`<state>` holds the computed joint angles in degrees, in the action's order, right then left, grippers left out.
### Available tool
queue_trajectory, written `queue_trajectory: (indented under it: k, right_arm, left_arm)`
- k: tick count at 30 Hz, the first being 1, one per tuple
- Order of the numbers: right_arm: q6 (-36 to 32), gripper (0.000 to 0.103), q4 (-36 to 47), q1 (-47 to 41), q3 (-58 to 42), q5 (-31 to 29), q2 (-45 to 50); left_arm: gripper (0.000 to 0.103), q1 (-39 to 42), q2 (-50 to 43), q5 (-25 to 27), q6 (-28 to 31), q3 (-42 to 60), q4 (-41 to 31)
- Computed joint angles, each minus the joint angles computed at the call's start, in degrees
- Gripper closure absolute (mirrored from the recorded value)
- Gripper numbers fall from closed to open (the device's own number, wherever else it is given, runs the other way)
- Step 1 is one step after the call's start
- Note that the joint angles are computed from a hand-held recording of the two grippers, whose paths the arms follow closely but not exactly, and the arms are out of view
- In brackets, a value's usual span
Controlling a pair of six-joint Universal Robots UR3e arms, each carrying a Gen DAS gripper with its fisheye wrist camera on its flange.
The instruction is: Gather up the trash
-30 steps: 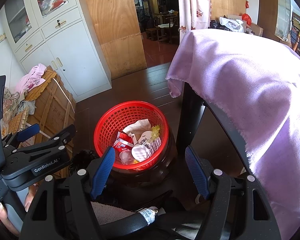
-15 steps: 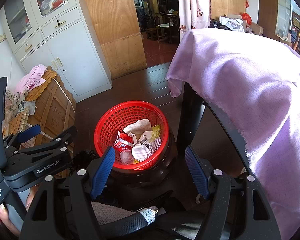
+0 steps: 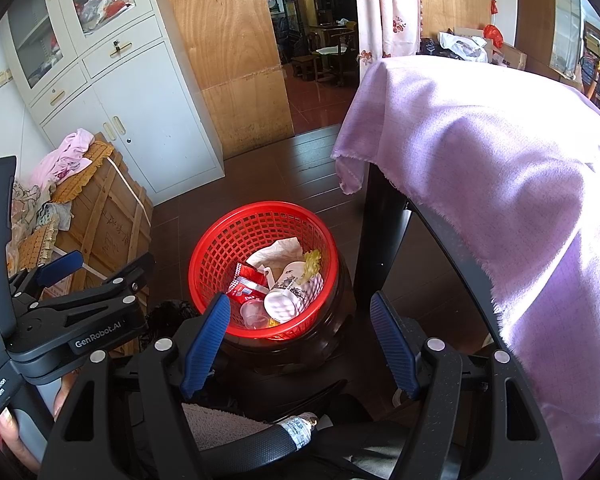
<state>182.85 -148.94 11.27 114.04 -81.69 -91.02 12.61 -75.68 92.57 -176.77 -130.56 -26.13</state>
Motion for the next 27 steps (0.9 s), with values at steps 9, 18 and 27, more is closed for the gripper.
queue_trajectory:
  k: [9,18,27]
  right_arm:
    - [-0.01,0.031,0.01,-0.09,0.09,0.11,-0.07]
    - [0.09,0.031,0.0,-0.08,0.12,0.19,-0.09]
    - [-0.04,0.031,0.1,-0.31,0.21,0.44,-0.28]
  left_arm:
    - [0.007,-0.07,-0.06,0.03,-0.08,0.12,-0.1]
    - [0.007,0.52,0.48,-0.56,0.57,-0.23,-0.6]
    - [0.007,1.06,0.18,-1.19,1.17,-0.08,-1.13]
